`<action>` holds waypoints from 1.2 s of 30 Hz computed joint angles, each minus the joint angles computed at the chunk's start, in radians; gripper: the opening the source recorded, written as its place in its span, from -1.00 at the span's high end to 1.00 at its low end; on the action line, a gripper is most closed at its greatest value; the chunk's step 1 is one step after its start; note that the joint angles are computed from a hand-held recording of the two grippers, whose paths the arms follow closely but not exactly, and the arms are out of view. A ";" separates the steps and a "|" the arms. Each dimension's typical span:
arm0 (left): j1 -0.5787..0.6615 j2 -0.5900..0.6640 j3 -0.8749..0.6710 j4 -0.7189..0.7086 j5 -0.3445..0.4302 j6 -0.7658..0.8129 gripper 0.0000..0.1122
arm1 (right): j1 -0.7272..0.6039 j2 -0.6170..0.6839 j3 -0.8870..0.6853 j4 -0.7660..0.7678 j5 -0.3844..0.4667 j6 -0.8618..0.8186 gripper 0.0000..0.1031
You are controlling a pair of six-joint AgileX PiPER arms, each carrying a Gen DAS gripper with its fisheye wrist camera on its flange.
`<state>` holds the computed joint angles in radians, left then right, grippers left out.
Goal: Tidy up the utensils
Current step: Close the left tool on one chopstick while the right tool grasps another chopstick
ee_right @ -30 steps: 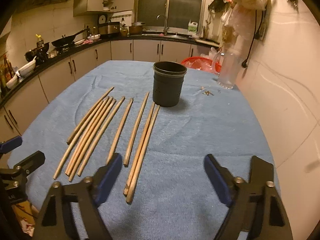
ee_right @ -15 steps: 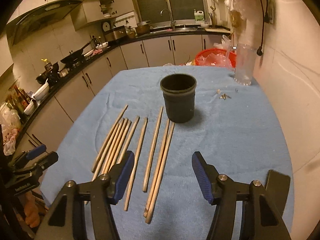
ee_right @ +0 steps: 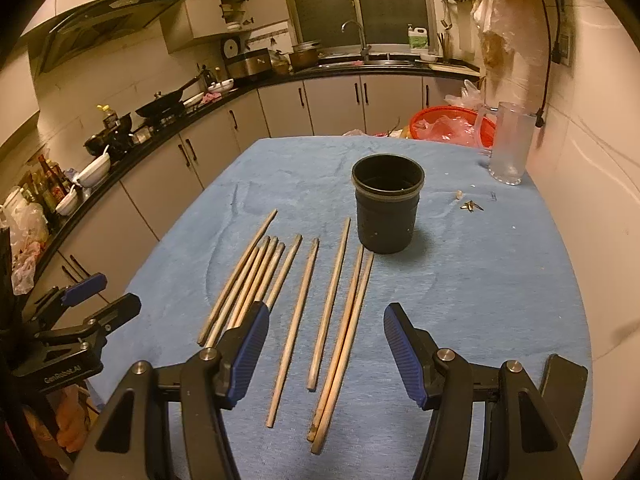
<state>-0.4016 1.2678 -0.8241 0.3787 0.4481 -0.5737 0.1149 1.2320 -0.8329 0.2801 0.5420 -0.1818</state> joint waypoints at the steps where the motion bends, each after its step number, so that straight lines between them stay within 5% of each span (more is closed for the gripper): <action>1: 0.004 0.006 -0.004 -0.009 -0.001 0.011 -0.52 | 0.001 0.004 -0.003 0.002 0.000 0.001 -0.23; 4: 0.025 0.047 -0.036 -0.053 0.004 0.063 -0.51 | 0.005 0.039 -0.030 0.016 0.017 -0.014 -0.24; 7: 0.075 0.130 -0.111 -0.185 0.033 0.216 -0.15 | 0.012 0.097 -0.075 0.045 0.035 -0.034 -0.23; 10: 0.162 0.241 -0.228 -0.447 0.100 0.490 0.00 | 0.011 0.173 -0.137 0.073 0.062 -0.044 -0.04; 14: 0.219 0.430 -0.440 -0.578 0.220 0.631 0.25 | 0.018 0.305 -0.244 0.079 0.084 -0.017 0.02; 18: 0.230 0.597 -0.656 -0.601 0.344 0.642 0.37 | 0.041 0.433 -0.356 0.038 0.119 0.057 0.23; 26: 0.201 0.859 -1.007 -0.550 0.498 0.571 0.52 | 0.124 0.605 -0.532 -0.158 0.164 0.278 0.23; 36: 0.174 1.076 -1.310 -0.494 0.625 0.523 0.53 | 0.132 0.704 -0.637 -0.215 0.211 0.346 0.23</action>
